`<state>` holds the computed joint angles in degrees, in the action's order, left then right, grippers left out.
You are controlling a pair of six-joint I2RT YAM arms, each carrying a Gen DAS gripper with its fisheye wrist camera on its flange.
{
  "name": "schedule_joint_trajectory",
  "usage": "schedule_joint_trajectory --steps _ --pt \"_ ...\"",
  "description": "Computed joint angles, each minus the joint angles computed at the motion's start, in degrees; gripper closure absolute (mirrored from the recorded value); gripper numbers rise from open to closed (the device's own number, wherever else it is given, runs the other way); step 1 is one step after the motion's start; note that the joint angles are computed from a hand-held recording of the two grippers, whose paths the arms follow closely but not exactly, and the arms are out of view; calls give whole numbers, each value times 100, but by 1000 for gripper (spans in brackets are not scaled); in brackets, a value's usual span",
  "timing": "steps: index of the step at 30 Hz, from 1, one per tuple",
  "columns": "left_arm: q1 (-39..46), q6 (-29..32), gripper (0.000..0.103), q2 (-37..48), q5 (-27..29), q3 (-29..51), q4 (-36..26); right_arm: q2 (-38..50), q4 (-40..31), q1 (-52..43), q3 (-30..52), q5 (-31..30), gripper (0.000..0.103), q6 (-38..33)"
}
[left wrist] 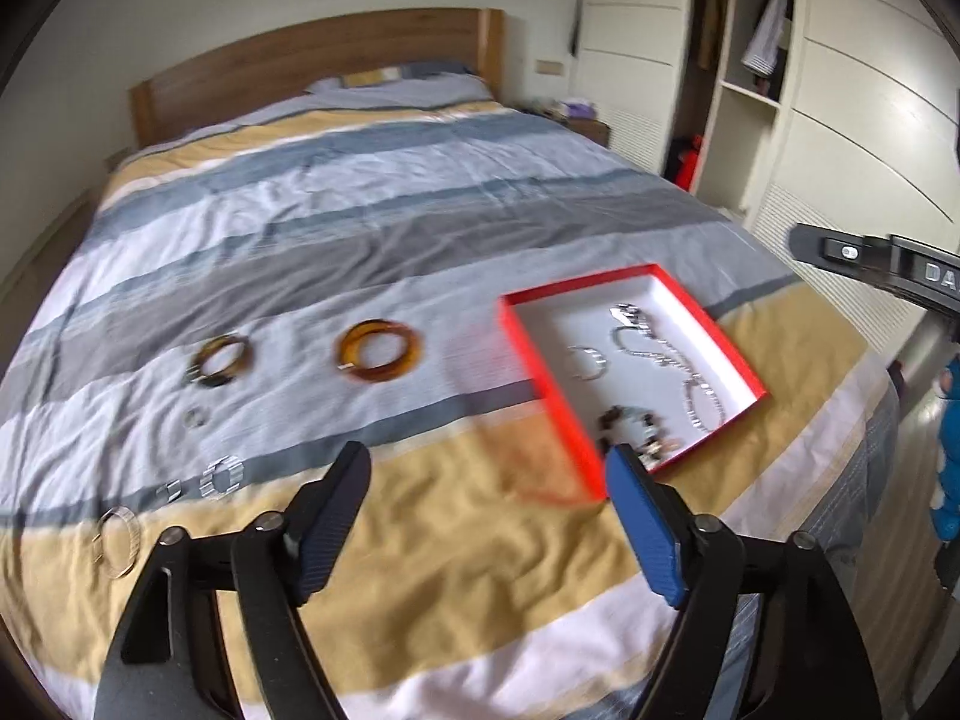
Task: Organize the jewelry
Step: 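Withdraw both open tools from the box toward the remaining jewelry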
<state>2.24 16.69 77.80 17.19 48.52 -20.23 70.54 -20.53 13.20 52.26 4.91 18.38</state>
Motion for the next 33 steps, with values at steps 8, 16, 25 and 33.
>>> schedule_joint_trajectory --steps 8,16,25,33 --pt "1961 904 22 -917 851 -282 -632 -847 -723 1436 113 1112 69 471" --pt "4239 2014 19 -1118 2009 302 -1441 -1314 -1538 3064 698 2484 69 872" --pt "5891 2636 16 -580 2849 1179 -1813 -1064 -1643 4218 1147 3236 63 1009" --pt "6255 2575 16 244 2848 1483 -1536 -607 -1275 4456 1116 3168 63 940"
